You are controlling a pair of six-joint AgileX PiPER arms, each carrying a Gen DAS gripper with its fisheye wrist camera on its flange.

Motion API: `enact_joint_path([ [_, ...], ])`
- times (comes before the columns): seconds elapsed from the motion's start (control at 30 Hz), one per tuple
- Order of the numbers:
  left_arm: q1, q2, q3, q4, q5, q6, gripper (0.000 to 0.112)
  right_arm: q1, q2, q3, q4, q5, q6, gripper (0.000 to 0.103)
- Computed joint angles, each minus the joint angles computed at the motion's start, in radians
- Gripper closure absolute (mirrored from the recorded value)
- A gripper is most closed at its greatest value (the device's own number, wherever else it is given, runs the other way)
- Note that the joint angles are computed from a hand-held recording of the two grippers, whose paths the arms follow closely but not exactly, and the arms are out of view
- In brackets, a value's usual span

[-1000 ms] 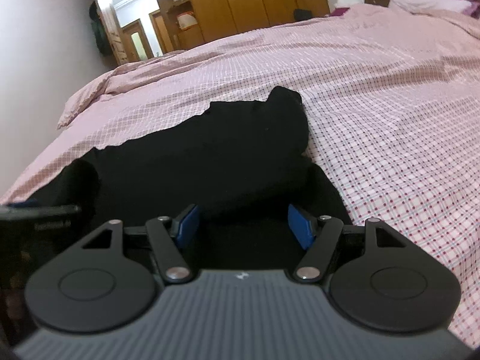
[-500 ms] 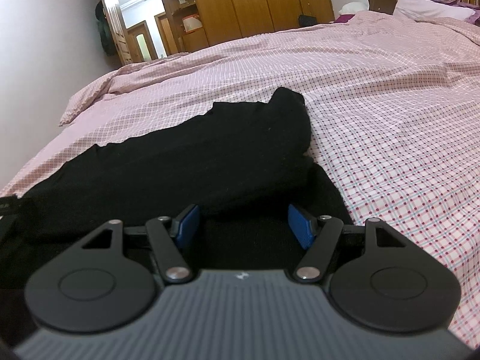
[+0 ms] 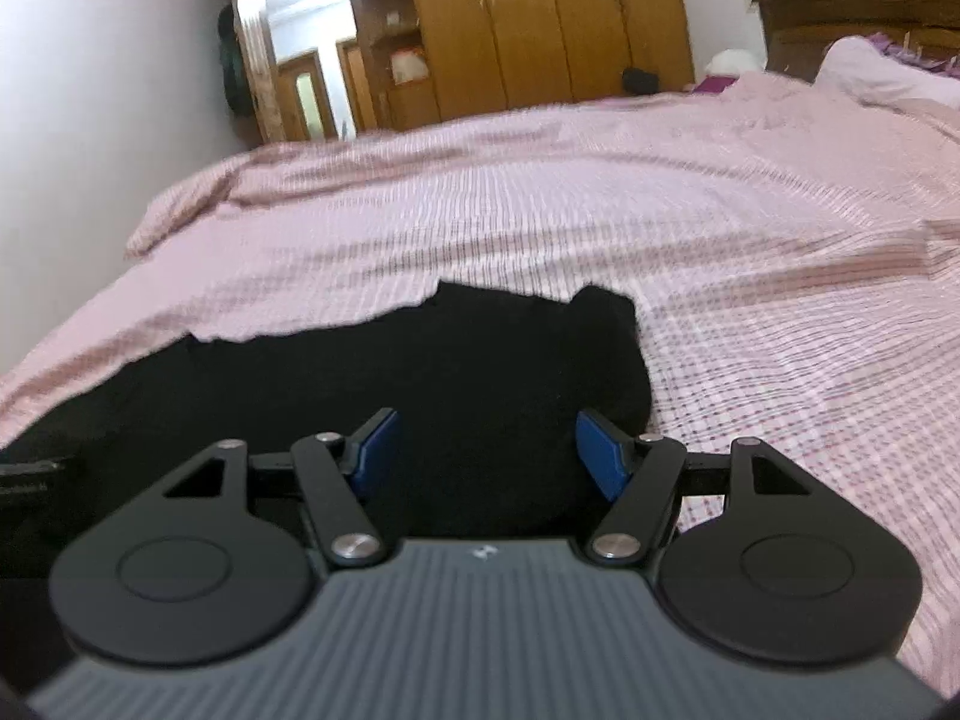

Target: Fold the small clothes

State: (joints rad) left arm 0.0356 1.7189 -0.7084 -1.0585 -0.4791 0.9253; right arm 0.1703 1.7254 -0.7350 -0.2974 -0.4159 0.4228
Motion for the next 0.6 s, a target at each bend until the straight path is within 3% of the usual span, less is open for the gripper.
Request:
enact_joint_path([
  [0.13,0.062,0.025,0.007,0.183,0.041,-0.199,0.009,0.007,0.088,-0.076,0.085,0.082,-0.096,0.042],
  [0.2,0.086,0.041,0.000,0.258,0.053,-0.260,0.009,-0.003,0.107,-0.054,0.077,0.021,-0.103,0.042],
  [0.27,0.094,0.050,-0.001,0.291,0.053,-0.283,0.009,0.008,0.104,-0.052,0.116,0.024,-0.145,0.041],
  [0.37,0.095,0.021,0.008,0.279,0.074,-0.264,0.009,0.014,0.093,-0.057,0.135,0.046,-0.160,0.040],
  [0.47,0.115,-0.049,0.032,0.234,0.139,-0.209,0.009,0.008,0.045,-0.036,0.070,0.072,-0.058,0.040],
  [0.6,0.138,-0.160,0.087,0.118,0.169,-0.056,0.009,-0.003,-0.053,0.028,-0.050,0.080,0.082,0.039],
])
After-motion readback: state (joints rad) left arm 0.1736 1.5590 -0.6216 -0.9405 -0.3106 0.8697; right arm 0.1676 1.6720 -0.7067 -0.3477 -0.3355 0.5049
